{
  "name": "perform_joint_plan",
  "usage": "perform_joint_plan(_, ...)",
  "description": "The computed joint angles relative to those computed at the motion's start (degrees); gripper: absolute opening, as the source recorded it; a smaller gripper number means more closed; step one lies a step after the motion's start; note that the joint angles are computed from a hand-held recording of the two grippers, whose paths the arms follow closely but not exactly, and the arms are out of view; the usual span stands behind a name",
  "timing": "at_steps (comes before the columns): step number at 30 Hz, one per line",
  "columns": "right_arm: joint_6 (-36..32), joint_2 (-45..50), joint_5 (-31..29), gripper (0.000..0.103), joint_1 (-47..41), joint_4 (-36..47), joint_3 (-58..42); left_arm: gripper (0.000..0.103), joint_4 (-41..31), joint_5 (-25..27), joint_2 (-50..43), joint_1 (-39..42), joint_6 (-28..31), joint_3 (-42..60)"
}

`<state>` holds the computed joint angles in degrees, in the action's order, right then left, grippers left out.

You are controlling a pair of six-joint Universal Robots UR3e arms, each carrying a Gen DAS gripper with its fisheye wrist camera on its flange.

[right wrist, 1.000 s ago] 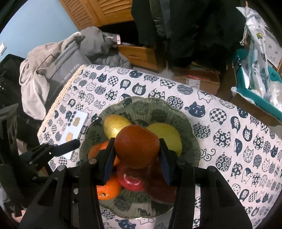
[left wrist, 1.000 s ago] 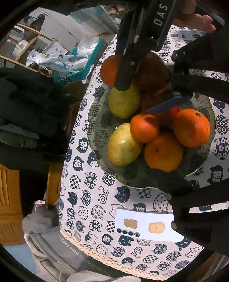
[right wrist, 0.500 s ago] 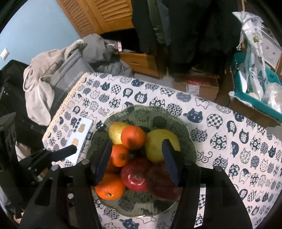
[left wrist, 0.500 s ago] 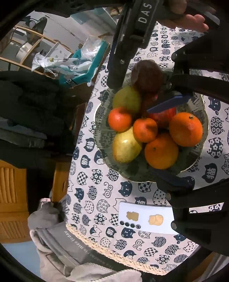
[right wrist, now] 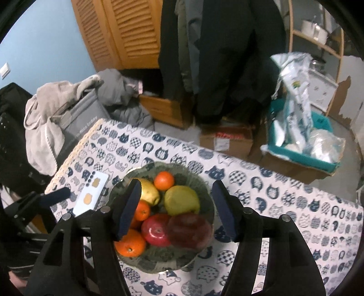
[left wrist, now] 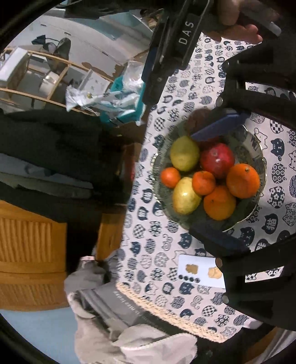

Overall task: Organize fruits
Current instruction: 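Open both tools and raise them away from the bowl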

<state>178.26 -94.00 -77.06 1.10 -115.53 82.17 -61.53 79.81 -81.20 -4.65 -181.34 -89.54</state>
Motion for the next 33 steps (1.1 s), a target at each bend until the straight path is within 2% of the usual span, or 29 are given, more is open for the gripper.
perform_joint_plan(10,-0.4,-7.6,-5.9,0.071,0.1,0.3,0.2,0.081,0.0,1.6,2.3,-1.7,-1.2,3.8)
perform_joint_plan(13,-1.3,-10.0,-6.8,0.074,-0.3,0.7,0.2,0.087,0.3,2.1,3.2,-2.1,-1.7,4.7)
perform_joint_plan(16,-2.1,-12.9,-7.0,0.077,-1.1,1.1,0.5,0.088,0.6,3.2,3.9,-2.8,-1.7,5.8)
perform_joint_plan(19,-3.1,-16.1,-5.7,0.078,-3.3,2.3,0.8,0.089,0.3,3.6,4.5,-3.3,-1.9,7.3)
perform_joint_plan(24,-5.3,-21.2,-3.3,0.081,-7.7,4.6,0.7,0.102,1.4,5.8,5.4,-5.5,-2.4,9.4)
perform_joint_plan(28,-8.1,-25.5,0.6,0.081,-13.8,8.2,0.4,0.102,1.4,8.7,5.1,-8.2,-2.3,11.7)
perform_joint_plan(33,-12.9,-30.6,5.1,0.081,-21.4,12.8,0.4,0.102,1.1,9.6,5.2,-9.5,-2.5,13.7)
